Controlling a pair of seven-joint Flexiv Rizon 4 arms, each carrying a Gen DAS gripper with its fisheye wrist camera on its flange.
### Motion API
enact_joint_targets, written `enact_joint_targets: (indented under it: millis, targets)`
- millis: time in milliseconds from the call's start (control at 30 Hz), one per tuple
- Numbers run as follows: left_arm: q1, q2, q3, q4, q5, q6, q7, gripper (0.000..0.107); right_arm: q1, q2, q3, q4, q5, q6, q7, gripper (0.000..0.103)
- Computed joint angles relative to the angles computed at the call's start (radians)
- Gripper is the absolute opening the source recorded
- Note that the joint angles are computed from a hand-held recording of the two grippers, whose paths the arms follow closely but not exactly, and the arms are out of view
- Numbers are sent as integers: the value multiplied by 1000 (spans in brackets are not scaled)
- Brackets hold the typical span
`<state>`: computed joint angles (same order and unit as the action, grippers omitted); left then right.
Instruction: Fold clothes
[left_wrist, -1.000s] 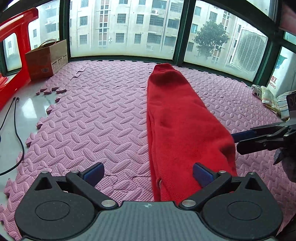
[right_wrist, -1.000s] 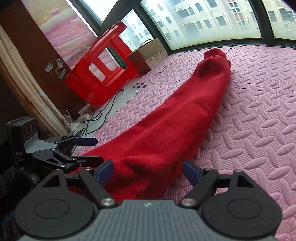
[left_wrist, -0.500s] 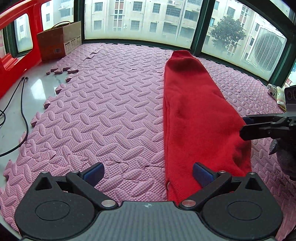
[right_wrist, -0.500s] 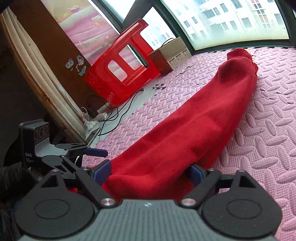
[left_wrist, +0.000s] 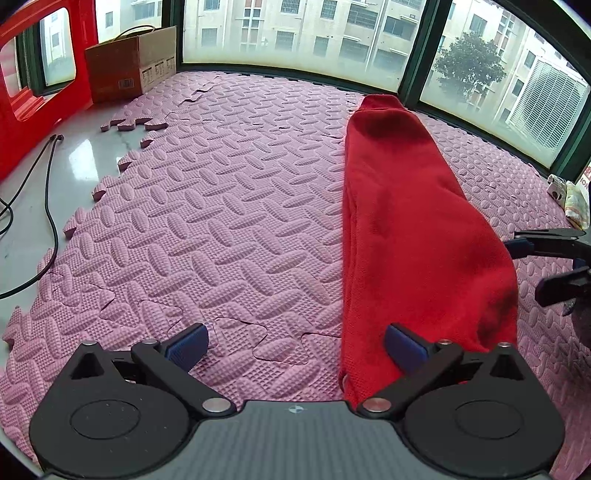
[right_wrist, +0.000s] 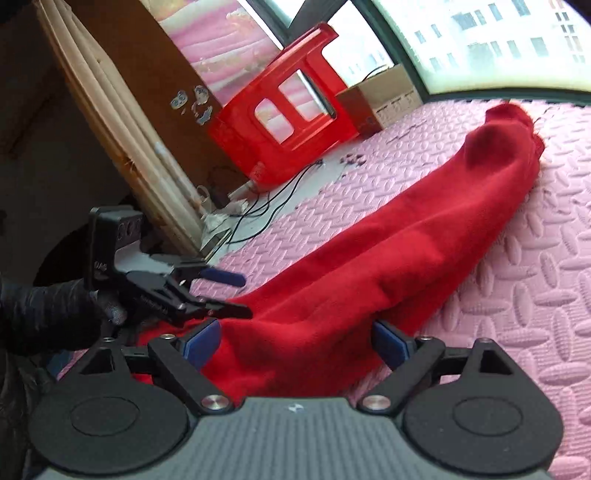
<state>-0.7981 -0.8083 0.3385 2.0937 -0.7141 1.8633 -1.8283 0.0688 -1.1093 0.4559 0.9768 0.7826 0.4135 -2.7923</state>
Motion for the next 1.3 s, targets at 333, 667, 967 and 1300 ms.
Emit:
enact_joint_targets:
  millis: [333, 667, 967, 1300]
  targets:
    - [13, 1, -5, -3, 14, -8, -20, 103, 35, -96, 31, -137, 49, 8, 33, 92]
    - [-3, -5, 14, -8, 18, -17, -37, 103, 72, -189, -12, -347, -36, -386, 126, 95]
    - [-51, -23, 70, -20, 17, -45, -62, 103, 34, -30, -77, -144, -116, -329, 38, 95]
    - [-125, -23, 144, 6, 18, -20, -61, 103, -3, 165, -42, 210, -22, 179, -12, 77]
